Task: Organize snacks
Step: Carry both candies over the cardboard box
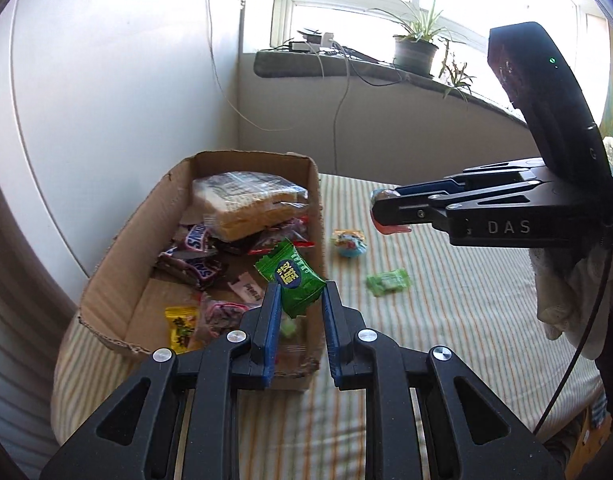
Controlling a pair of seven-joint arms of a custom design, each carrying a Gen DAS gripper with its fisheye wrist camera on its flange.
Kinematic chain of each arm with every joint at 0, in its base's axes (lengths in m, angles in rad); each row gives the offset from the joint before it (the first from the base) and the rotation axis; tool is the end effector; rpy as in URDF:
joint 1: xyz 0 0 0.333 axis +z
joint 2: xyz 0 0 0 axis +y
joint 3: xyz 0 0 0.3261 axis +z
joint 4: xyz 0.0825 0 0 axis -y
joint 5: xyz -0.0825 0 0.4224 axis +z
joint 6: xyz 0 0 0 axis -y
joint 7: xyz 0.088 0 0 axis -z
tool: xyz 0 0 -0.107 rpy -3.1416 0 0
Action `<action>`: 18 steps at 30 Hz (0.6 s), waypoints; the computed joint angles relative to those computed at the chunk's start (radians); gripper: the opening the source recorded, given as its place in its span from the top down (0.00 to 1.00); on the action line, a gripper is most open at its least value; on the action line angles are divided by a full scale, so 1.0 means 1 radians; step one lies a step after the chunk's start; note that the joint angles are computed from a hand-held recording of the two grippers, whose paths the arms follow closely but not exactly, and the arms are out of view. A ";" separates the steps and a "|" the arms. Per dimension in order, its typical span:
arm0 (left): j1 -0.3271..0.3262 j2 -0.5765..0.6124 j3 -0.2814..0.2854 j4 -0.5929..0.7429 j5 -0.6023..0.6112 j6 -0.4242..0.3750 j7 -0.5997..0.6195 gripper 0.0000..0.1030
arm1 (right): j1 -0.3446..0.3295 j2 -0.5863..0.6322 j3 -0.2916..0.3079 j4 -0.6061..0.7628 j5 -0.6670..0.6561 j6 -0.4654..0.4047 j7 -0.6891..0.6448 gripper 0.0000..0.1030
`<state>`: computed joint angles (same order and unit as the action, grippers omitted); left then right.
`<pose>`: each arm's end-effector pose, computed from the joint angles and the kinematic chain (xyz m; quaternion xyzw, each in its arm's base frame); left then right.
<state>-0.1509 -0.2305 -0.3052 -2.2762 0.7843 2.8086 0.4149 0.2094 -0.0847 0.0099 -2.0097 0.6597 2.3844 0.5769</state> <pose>0.4775 -0.2813 0.5121 -0.6462 0.6296 -0.3341 0.2727 0.5906 0.1378 0.5408 -0.8749 0.3395 -0.0940 0.3323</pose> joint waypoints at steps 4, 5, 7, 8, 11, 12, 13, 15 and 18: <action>0.012 -0.040 0.013 -0.040 -0.014 0.001 0.005 0.82 | 0.016 -0.005 0.015 0.000 -0.009 -0.007 0.011 0.71; 0.017 -0.047 0.015 -0.046 -0.018 0.000 0.010 0.82 | 0.020 -0.007 0.018 -0.001 -0.011 -0.008 0.013 0.71; 0.026 -0.064 0.018 -0.060 -0.024 -0.005 0.017 0.82 | 0.029 -0.011 0.023 -0.001 -0.016 -0.009 0.019 0.71; 0.031 -0.069 0.017 -0.066 -0.026 -0.006 0.020 0.82 | 0.034 -0.012 0.026 0.000 -0.018 -0.010 0.021 0.71; 0.046 -0.083 0.016 -0.080 -0.029 -0.007 0.025 0.82 | 0.047 -0.010 0.031 -0.003 -0.019 -0.009 0.016 0.71; 0.051 -0.086 0.016 -0.082 -0.029 -0.006 0.026 0.82 | 0.051 -0.009 0.033 -0.004 -0.021 -0.006 0.016 0.71; 0.055 -0.089 0.016 -0.085 -0.031 -0.005 0.027 0.82 | 0.055 -0.009 0.035 -0.006 -0.025 -0.004 0.018 0.71; 0.062 -0.092 0.013 -0.088 -0.031 -0.006 0.027 0.82 | 0.062 -0.006 0.039 -0.007 -0.030 -0.001 0.019 0.71; 0.069 -0.095 0.015 -0.093 -0.035 0.000 0.033 0.82 | 0.070 -0.001 0.043 -0.008 -0.035 0.001 0.022 0.71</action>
<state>-0.0822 -0.3256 -0.2905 -2.3694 0.7498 2.8089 0.4484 0.2797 -0.0857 0.0533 -2.0172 0.6249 2.3858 0.5988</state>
